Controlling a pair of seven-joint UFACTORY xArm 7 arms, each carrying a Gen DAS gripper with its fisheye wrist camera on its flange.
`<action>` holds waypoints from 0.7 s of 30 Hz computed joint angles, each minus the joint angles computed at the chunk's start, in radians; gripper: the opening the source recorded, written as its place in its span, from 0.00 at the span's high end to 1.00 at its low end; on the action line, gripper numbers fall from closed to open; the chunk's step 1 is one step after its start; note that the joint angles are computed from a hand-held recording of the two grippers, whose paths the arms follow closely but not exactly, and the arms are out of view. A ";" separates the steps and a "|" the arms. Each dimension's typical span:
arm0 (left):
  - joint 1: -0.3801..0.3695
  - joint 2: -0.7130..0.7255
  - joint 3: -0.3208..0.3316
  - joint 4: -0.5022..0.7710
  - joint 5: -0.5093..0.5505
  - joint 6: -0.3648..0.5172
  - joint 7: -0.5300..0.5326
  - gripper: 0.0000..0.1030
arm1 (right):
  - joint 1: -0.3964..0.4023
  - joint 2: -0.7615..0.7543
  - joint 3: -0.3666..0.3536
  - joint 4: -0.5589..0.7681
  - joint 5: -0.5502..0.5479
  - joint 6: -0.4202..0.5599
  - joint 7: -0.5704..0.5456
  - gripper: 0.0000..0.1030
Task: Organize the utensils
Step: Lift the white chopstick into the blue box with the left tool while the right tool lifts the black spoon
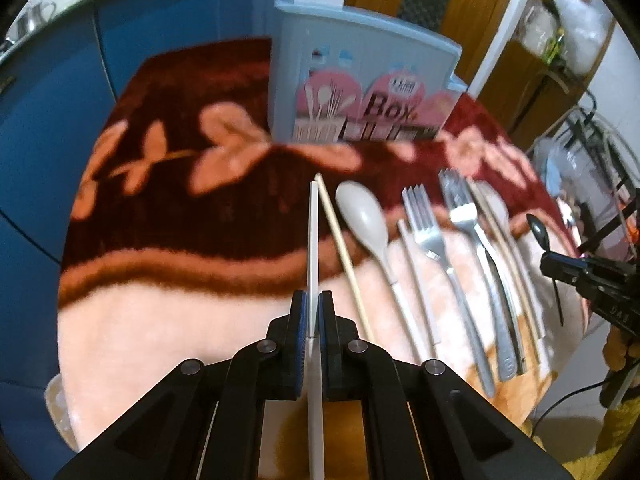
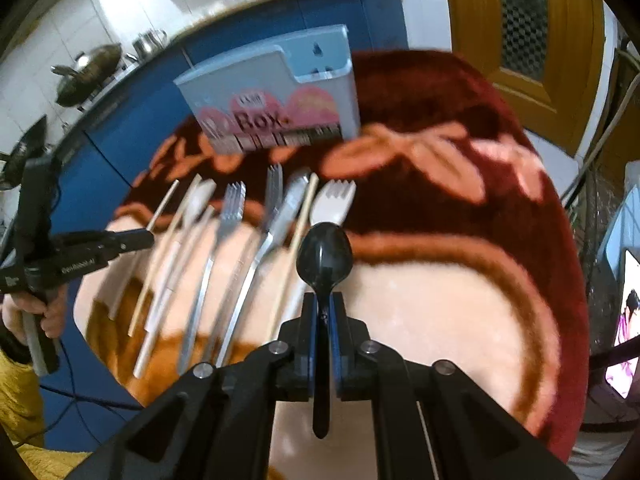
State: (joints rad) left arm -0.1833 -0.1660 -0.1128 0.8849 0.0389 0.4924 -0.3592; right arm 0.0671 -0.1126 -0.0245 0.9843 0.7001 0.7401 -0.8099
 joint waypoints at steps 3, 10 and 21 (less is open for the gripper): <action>0.000 -0.037 -0.003 -0.039 0.000 -0.086 -0.018 0.95 | 0.014 -0.013 -0.001 -0.007 0.071 -0.033 -0.043 0.93; 0.219 -0.098 -0.179 -0.081 0.366 -0.325 -0.360 0.95 | 0.038 -0.027 -0.017 0.007 0.285 -0.084 -0.196 0.93; 0.422 -0.031 -0.316 0.059 0.601 -0.462 -0.597 0.95 | 0.057 0.012 0.003 0.112 0.527 -0.155 -0.380 0.93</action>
State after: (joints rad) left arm 0.2382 -0.1967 -0.4286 0.9442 0.6401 0.0300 -0.9562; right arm 0.1245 -0.1003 -0.0211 1.0968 1.2275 0.5853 -1.1901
